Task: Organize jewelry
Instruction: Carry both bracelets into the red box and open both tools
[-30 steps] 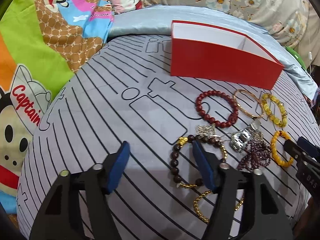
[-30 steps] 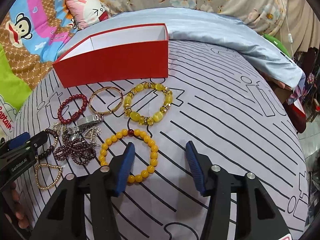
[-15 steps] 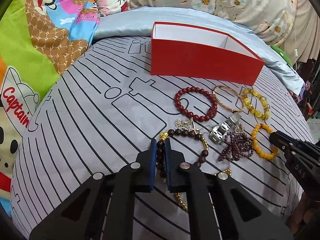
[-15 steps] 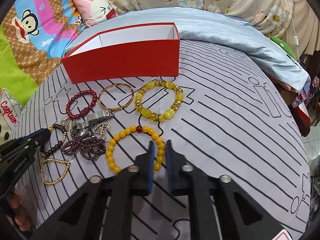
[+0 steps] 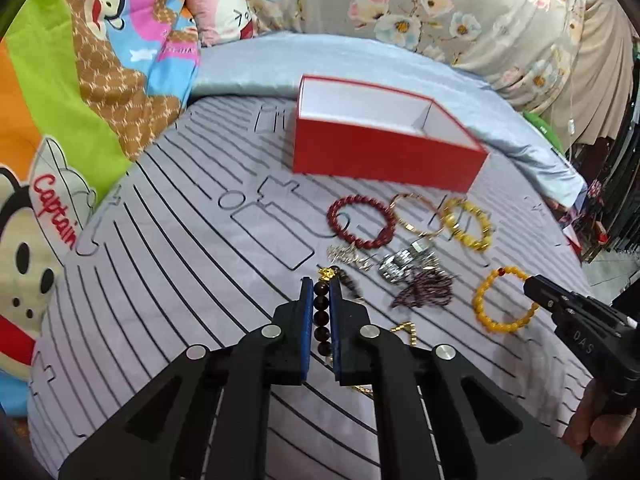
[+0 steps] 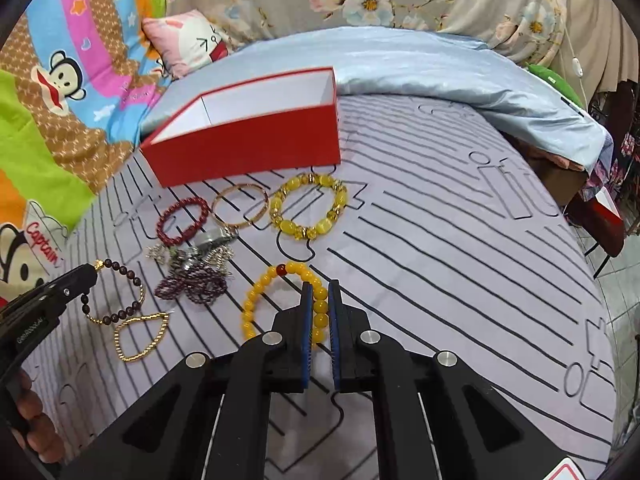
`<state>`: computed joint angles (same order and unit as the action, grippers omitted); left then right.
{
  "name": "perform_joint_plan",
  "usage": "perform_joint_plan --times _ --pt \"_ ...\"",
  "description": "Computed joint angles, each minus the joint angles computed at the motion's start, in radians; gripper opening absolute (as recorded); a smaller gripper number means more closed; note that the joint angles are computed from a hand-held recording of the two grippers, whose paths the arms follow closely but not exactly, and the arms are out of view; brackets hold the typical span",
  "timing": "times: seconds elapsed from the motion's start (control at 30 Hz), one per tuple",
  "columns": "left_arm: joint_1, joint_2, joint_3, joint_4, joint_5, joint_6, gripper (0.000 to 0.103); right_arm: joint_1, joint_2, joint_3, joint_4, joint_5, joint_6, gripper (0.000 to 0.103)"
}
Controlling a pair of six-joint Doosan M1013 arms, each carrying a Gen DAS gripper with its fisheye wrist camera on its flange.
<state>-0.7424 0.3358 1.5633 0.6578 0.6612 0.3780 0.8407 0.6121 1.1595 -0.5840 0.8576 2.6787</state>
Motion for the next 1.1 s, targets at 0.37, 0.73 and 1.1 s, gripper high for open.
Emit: perform_joint_plan --times 0.37,0.73,1.1 --pt "-0.014 -0.034 -0.053 0.071 -0.004 0.037 0.008 -0.001 -0.048 -0.006 -0.075 -0.053 -0.001 0.007" --pt "0.054 0.098 -0.294 0.054 -0.009 0.21 0.008 -0.083 0.07 -0.275 0.03 -0.088 -0.229 0.007" --pt "0.161 0.3 -0.545 -0.196 0.025 0.433 0.008 -0.174 0.372 -0.772 0.392 0.084 -0.502 0.007"
